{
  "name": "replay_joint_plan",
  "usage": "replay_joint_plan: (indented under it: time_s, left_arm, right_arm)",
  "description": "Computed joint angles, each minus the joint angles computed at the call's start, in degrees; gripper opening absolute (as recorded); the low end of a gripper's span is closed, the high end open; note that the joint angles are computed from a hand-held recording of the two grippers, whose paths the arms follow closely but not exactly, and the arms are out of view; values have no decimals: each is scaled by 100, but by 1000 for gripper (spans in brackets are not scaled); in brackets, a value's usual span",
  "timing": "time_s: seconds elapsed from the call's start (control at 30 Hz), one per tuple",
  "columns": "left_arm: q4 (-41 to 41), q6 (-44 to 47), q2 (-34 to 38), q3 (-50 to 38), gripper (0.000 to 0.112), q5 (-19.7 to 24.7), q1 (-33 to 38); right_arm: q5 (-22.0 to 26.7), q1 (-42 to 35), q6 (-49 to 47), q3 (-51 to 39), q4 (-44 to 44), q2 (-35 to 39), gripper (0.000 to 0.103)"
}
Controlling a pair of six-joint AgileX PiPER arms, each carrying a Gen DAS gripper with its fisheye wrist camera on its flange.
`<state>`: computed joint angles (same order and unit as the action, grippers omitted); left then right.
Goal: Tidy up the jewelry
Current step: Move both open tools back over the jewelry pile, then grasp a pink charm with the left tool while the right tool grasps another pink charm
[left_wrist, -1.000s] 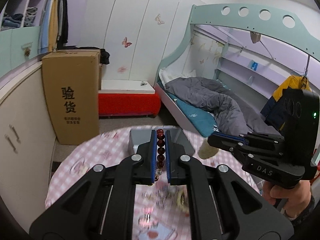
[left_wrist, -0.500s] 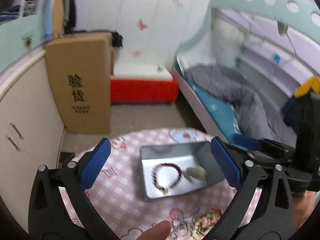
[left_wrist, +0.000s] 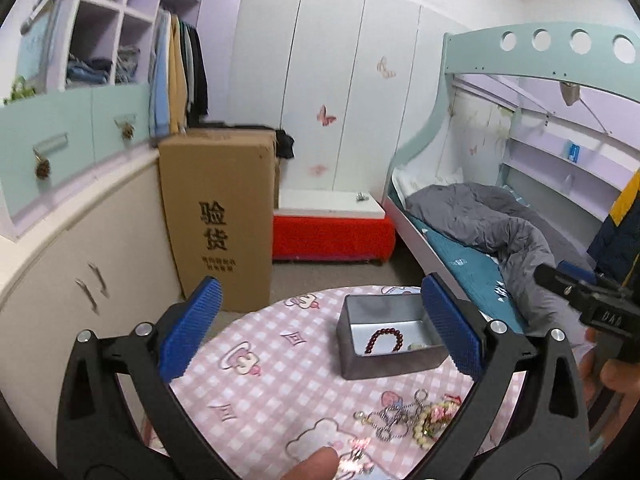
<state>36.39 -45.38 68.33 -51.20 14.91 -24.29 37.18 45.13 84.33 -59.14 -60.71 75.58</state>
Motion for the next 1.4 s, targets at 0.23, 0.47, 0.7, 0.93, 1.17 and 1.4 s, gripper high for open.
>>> replay_joint_plan:
  time_s: [0.23,0.47,0.7,0.93,1.17,1.4]
  left_arm:
    - [1347,-1237,-884,603,97,445,-459]
    - [2061,-1987,-1394,1235,97,745,-896]
    - [2628,-2879,-1565,2013,97,889,-1334]
    - [3102,-3613,-1193,2398,97,845,-1540]
    - [3599,-4116,-210,2393,97,562,-1519]
    - [3395,-3857,887,2044,97,27,-1140]
  right_arm:
    - [1484,1387,937,272,-776,-451,95]
    - [2435,2520,1878,872,-1134,-672,95]
    - [2564,3103,2817,1582,-828,-504,95]
    - [2159,3010,3048,1770,-598,-268,95]
    - [1676,2798,3166,1888,-567,-114,95]
    - [1313,2580,3005,1860,-424,71,95]
